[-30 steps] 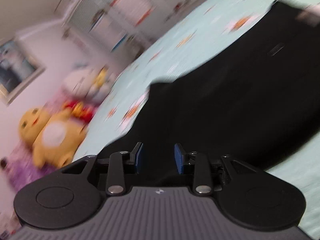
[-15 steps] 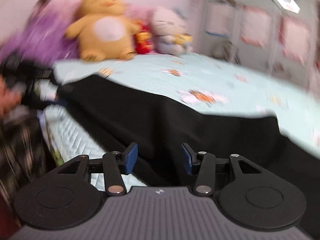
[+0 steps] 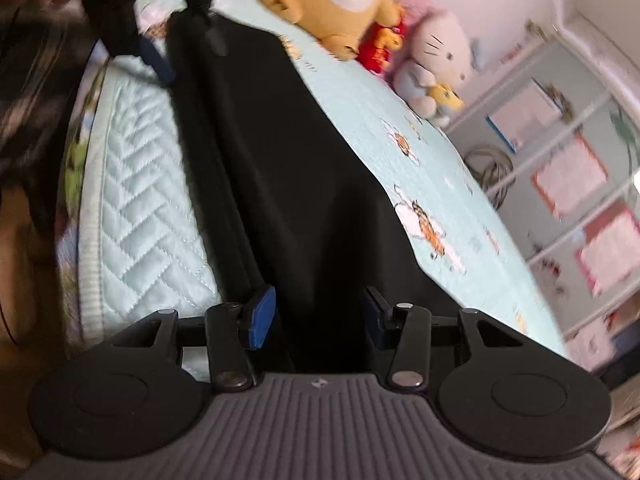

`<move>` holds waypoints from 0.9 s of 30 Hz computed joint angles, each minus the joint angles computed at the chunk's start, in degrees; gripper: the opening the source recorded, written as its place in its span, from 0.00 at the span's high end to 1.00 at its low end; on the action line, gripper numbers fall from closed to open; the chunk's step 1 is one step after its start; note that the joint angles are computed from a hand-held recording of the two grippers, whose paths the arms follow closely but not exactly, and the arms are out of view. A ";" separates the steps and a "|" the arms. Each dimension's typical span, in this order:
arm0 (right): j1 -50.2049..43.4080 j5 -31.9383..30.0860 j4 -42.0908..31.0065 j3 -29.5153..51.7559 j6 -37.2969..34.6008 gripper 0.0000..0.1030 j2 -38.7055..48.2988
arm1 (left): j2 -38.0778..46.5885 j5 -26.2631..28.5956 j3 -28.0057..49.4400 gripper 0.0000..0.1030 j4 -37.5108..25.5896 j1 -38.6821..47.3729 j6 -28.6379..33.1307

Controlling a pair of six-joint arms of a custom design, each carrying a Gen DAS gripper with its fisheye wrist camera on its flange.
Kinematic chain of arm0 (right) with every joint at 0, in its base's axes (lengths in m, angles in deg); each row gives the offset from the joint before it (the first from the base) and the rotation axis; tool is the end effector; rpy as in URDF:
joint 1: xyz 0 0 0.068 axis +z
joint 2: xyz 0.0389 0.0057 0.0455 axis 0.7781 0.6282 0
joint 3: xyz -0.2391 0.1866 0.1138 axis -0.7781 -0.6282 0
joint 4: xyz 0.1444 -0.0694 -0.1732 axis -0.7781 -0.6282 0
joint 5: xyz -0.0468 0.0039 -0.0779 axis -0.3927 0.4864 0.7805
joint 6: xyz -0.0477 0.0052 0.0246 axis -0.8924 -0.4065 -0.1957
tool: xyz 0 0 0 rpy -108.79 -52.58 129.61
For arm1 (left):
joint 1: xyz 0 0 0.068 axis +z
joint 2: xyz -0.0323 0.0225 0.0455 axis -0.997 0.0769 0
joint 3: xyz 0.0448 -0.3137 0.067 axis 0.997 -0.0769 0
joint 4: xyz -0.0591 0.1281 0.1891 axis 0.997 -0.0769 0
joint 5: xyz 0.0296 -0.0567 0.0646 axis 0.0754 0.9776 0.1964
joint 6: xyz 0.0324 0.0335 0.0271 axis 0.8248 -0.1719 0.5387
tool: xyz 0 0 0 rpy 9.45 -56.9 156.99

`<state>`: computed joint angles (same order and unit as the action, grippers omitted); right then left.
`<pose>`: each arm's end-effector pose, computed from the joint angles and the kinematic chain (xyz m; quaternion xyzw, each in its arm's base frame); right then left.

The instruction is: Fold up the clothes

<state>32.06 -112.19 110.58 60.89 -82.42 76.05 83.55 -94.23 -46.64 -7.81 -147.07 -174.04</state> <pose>0.2193 -0.0513 0.1500 -0.5752 0.6651 -0.0755 0.4702 0.1140 -0.1642 0.1512 -0.4390 0.7375 -0.3840 0.3403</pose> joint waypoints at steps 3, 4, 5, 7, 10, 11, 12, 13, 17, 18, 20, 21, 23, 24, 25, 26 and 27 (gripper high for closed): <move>1.76 1.02 -1.06 0.14 -3.60 0.53 -0.18 | 0.04 -0.14 0.17 0.46 0.16 -0.47 0.76; 2.37 1.65 1.21 -0.67 -4.84 0.53 0.59 | 0.31 0.24 -0.04 0.46 0.94 -0.27 0.91; 2.79 1.93 3.27 -1.37 -6.17 0.53 1.52 | 0.46 0.51 -0.16 0.46 1.53 -0.21 1.19; 3.77 2.68 6.87 -2.54 -8.21 0.53 3.14 | 0.50 0.80 -0.15 0.45 2.25 -0.39 2.00; 5.77 4.11 10.35 -3.08 -6.60 0.54 4.58 | 1.10 1.02 -0.31 0.45 4.54 -1.03 3.01; 6.33 4.44 11.71 -3.34 -5.74 0.54 5.16 | 1.39 0.98 -0.42 0.45 5.52 -1.34 3.20; 6.56 4.34 14.43 -4.22 -5.36 0.54 6.19 | 1.69 0.95 -0.53 0.45 6.51 -1.65 3.40; 6.78 4.23 17.25 -5.10 -5.00 0.54 7.30 | 2.12 0.98 -0.61 0.44 7.58 -1.95 3.73; 7.78 4.52 25.14 -7.33 -3.49 0.68 10.99 | 4.45 2.39 -0.31 0.41 9.89 -1.82 4.63; 8.15 5.02 24.81 -7.19 -2.78 0.80 11.00 | 5.58 2.83 -0.59 0.41 11.42 -1.70 4.18; 8.84 5.83 24.80 -7.25 -0.74 0.87 10.86 | 6.96 3.57 -0.86 0.41 13.21 -1.26 3.85; 9.17 6.14 25.21 -7.48 0.61 0.88 10.75 | 6.99 3.68 -0.88 0.41 13.33 -1.05 3.94; 8.26 4.06 22.15 -7.38 3.31 0.89 8.01 | 7.18 3.37 -1.32 0.41 14.59 -0.86 4.43; 7.58 2.69 18.95 -6.90 4.69 0.90 5.80 | 7.11 2.90 -1.54 0.41 15.00 -0.84 4.72; 6.60 0.75 10.85 -4.95 5.65 0.90 1.89 | 7.08 2.40 -1.78 0.39 15.42 -0.80 4.97; 5.65 -1.12 0.76 -2.16 5.32 0.91 -1.70 | 7.23 2.05 -1.96 0.38 15.66 -0.74 4.89; 5.01 -2.08 -4.78 -0.76 4.77 0.91 -3.51 | 7.45 1.88 -2.02 0.38 15.59 -0.64 4.53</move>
<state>37.07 -114.26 105.80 60.13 -77.65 72.55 91.00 -92.36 -48.67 7.79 -147.71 -169.50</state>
